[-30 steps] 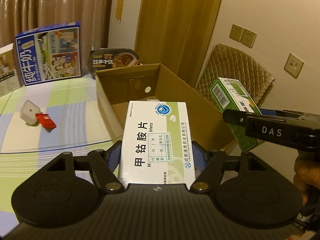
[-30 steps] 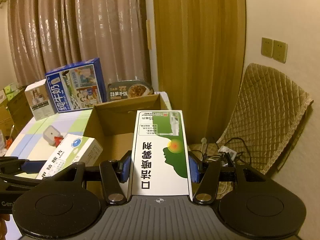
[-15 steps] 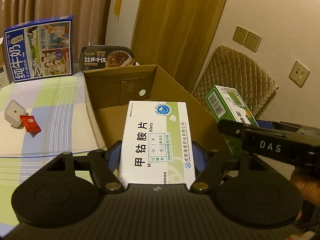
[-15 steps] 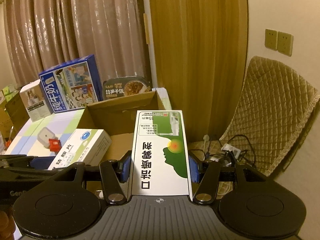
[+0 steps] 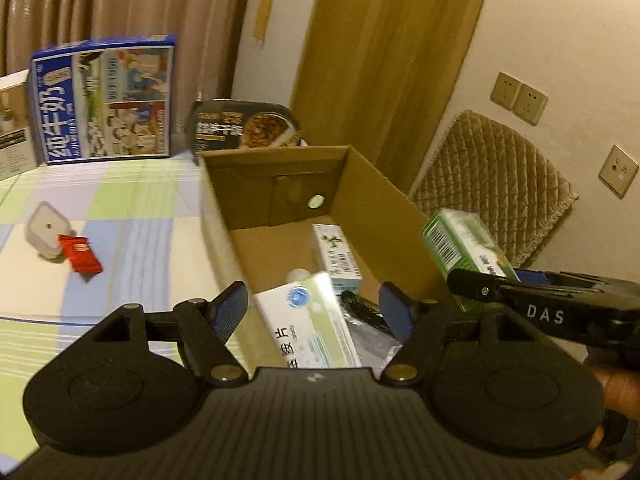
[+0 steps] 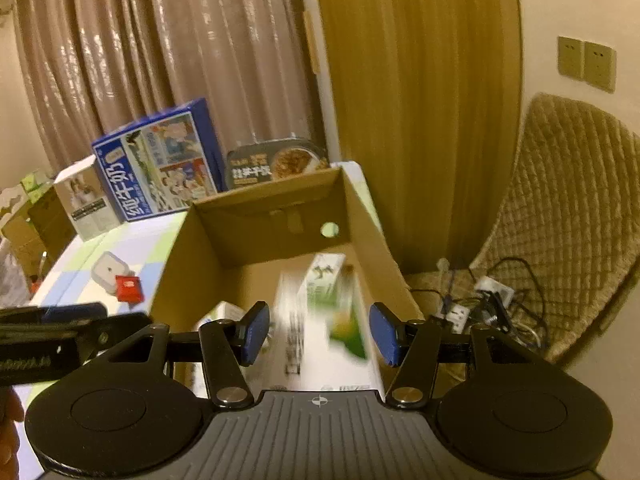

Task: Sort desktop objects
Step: 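Lower both boxes into cardboard box and open both grippers, then withdraw both open tools from the cardboard box over the table, then close right gripper on red snack packet while left tool approaches white night light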

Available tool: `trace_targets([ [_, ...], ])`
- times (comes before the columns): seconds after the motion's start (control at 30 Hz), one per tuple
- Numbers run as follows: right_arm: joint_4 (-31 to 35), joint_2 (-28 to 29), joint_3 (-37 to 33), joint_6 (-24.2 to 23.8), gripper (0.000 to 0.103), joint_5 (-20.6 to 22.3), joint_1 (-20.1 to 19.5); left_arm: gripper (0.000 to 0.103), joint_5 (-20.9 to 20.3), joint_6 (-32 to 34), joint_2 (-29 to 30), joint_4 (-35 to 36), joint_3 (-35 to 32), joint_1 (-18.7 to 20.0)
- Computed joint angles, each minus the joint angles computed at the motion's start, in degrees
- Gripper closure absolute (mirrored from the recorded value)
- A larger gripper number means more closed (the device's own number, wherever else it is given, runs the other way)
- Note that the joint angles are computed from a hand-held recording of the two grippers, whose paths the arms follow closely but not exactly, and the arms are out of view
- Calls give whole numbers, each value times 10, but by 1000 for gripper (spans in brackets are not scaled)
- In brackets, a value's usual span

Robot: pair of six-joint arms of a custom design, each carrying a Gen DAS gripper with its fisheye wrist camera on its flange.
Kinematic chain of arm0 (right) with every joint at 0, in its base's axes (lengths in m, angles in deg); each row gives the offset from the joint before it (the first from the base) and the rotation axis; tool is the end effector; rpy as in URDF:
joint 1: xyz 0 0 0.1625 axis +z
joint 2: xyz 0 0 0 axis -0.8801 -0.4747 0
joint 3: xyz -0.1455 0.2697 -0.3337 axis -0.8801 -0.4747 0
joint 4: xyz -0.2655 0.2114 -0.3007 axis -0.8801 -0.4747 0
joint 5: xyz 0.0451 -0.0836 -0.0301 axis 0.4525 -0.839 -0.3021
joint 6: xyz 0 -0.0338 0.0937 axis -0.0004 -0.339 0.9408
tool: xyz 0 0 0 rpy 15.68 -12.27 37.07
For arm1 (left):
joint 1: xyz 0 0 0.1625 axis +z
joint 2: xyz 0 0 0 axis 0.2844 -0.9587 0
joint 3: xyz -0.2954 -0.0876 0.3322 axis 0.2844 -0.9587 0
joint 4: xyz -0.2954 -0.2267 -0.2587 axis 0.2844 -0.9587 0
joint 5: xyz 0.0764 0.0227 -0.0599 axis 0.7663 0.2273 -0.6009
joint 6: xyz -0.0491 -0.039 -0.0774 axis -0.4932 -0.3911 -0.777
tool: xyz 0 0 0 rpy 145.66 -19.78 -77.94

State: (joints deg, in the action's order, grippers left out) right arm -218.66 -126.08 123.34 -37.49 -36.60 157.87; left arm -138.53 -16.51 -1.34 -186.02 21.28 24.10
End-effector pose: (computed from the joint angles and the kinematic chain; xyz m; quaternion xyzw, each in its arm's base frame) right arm 0.1458 -0.5299 0.3611 0.1202 -0.8452 0.4369 0.2833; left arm -0.3877 -0.5695 0.0980 0.3432 0.8882 -0.2761 0.1305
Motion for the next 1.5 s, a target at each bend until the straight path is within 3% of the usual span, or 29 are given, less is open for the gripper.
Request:
trace_targets([
  [0.47,9,-15,29,30,34,-14,51,28,44,4,-94,-6,86,11],
  [0.93,19,76,-1,51,23,7,124,20,127,32,-212,23,137,47],
  [1.2,26,147,-36,61,7,28,119,13,150,68,-214,1,119,86],
  [1.5,46,225,-98,55,4,47,91,3,161,124,-162,-54,67,134],
])
